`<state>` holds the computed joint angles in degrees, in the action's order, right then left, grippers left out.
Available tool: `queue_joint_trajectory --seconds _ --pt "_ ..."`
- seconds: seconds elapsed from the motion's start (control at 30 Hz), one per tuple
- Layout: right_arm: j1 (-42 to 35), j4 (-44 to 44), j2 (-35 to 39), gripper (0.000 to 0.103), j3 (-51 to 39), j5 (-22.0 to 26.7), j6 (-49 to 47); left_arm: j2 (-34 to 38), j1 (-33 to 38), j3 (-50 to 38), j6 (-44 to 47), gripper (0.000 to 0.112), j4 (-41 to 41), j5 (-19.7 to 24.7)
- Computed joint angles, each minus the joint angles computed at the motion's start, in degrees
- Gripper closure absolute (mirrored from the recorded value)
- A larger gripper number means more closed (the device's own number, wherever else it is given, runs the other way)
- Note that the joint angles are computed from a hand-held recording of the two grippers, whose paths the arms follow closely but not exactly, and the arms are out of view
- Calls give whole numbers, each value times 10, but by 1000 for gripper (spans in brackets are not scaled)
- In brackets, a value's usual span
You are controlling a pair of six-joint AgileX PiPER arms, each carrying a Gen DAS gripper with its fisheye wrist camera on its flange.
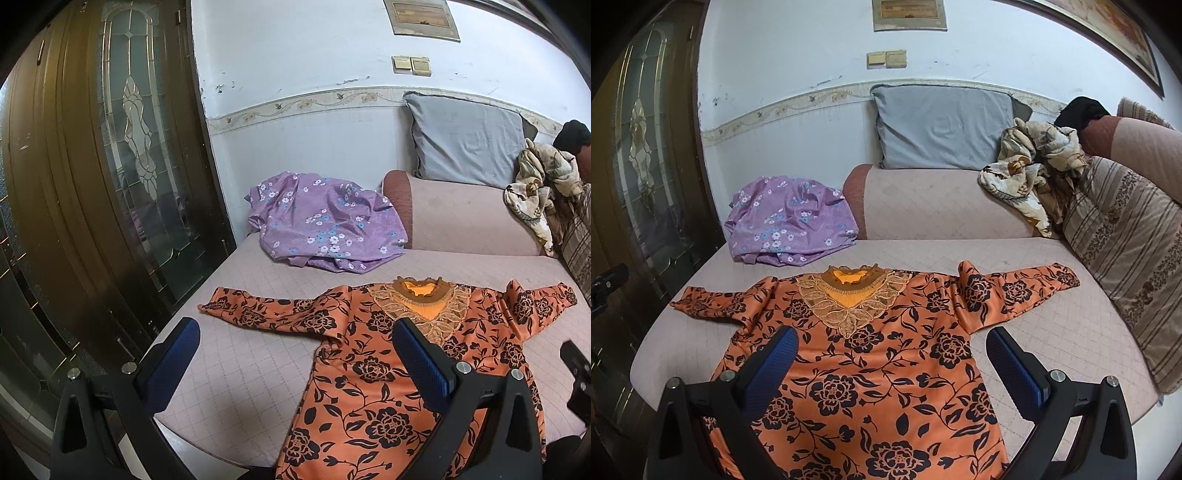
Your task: Fold small clothes
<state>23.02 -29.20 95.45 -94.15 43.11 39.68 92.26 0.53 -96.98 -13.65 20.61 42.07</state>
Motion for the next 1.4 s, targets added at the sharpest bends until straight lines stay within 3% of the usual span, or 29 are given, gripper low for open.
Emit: queue_joint_trajectory --seconds 0.1,0.23,0.37,0.67,0.83,1.03,1.4 --pt "3 -18 5 0 -24 2 9 0 0 -3 1 9 2 4" --pt "7 -61 -26 0 4 -27 50 0 -1 -7 -4 9 6 5" --pt "14 -82 -39 0 25 -25 59 0 -8 -6 -11 9 13 4" --pt "-30 -18 -46 0 79 -40 34 23 -22 11 5 9 4 10" --pt "-56 -11 -50 0 105 -42 40 59 -30 12 29 9 -28 49" --pt "-85 11 -52 0 123 -49 30 39 -48 53 8 9 0 24" --pt "-101 29 -50 0 130 -49 27 46 -44 58 9 9 5 31"
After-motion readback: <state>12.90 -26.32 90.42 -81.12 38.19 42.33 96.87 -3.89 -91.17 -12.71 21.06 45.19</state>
